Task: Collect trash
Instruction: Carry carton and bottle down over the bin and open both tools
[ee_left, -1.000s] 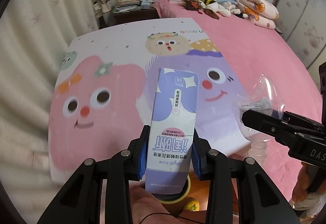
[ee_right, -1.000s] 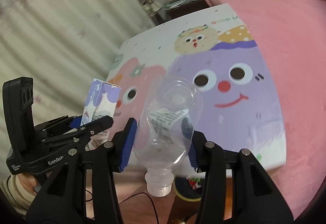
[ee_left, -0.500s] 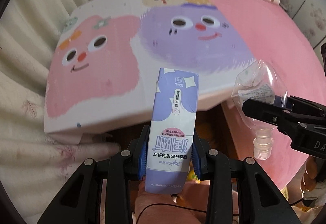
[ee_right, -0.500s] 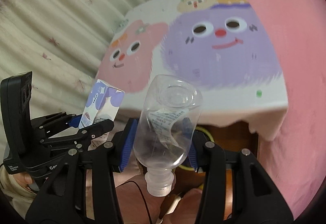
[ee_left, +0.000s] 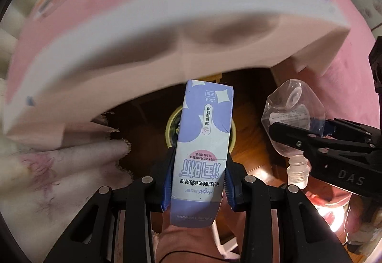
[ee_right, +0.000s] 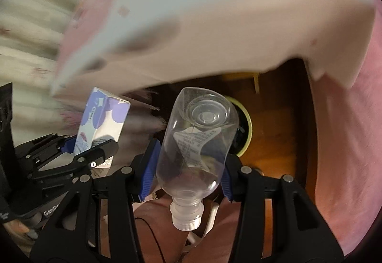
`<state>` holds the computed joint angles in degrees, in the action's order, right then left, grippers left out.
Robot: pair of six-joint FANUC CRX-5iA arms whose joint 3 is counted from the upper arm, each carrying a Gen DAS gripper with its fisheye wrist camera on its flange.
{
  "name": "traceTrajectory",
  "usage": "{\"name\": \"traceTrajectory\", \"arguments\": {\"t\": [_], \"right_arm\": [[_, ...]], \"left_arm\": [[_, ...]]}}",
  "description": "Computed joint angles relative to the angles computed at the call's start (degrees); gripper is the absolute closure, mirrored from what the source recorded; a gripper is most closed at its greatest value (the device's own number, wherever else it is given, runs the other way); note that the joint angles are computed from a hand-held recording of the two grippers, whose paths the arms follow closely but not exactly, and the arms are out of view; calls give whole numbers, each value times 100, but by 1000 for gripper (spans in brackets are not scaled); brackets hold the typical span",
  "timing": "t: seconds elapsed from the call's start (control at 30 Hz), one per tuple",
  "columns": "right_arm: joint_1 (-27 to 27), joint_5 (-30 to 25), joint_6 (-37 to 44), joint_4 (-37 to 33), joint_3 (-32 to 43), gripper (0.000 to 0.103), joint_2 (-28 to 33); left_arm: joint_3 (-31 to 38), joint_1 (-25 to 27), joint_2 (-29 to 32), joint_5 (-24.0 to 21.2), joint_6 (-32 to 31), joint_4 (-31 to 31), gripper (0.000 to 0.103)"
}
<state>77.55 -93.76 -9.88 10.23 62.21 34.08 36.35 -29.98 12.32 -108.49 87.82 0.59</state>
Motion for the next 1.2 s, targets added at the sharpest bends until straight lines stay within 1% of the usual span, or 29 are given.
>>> {"name": "traceTrajectory", "arguments": {"t": [0.07,0.17,0.27,0.3,0.37,0.43,0.5,0.53,0.57,0.6,0.67,0.7,0.73,0.77,0.8,0.87,1.03,1.2], "right_arm": [[-42,383,-218,-185,-697,60,-192],[-81,969,-466,-378,-1578,60,-400],[-137,1334,-528,-554,-2104,59,-449],[-157,1389,-536,-618,-2178,59,-436],[-200,1673,-548,-793,-2455,59,-455],[-237,1826,-461,-906,-2553,59,-403],[-296,1865,-336,-993,-2552,59,-331],[-335,1869,-264,-1096,-2556,57,-297],[-350,1843,-246,-1153,-2507,48,-243],[-381,1840,-234,-1196,-2482,41,-205],[-397,1893,-233,-1210,-2511,39,-179],[-406,1882,-225,-1216,-2510,38,-162],[-413,1866,-216,-1213,-2492,38,-145],[-411,1860,-208,-1202,-2493,37,-139],[-411,1849,-193,-1193,-2487,37,-130],[-397,1765,-166,-1151,-2428,36,-97],[-343,1469,-204,-997,-2191,34,-19],[-289,1169,-222,-793,-1912,34,45]], "left_arm": [[-675,40,-149,358,-40,49,68],[-1348,87,-250,785,-72,106,68],[-1861,110,-272,1160,-40,141,68],[-2023,123,-280,1290,-21,169,68],[-2250,170,-277,1462,3,240,68],[-2463,224,-285,1628,47,293,68],[-2531,237,-214,1739,116,337,65],[-2589,227,-217,1801,140,318,64],[-2596,226,-190,1817,134,268,56],[-2604,244,-182,1802,100,212,42],[-2674,235,-198,1875,132,157,29],[-2754,255,-245,1937,139,153,24],[-2798,277,-268,1975,153,127,22],[-2833,322,-292,2000,136,93,16],[-2899,371,-324,2062,127,50,13],[-2854,366,-306,2039,208,-40,13],[-2770,475,-369,1998,185,-125,13],[-2502,496,-413,1893,321,-180,13]]}}
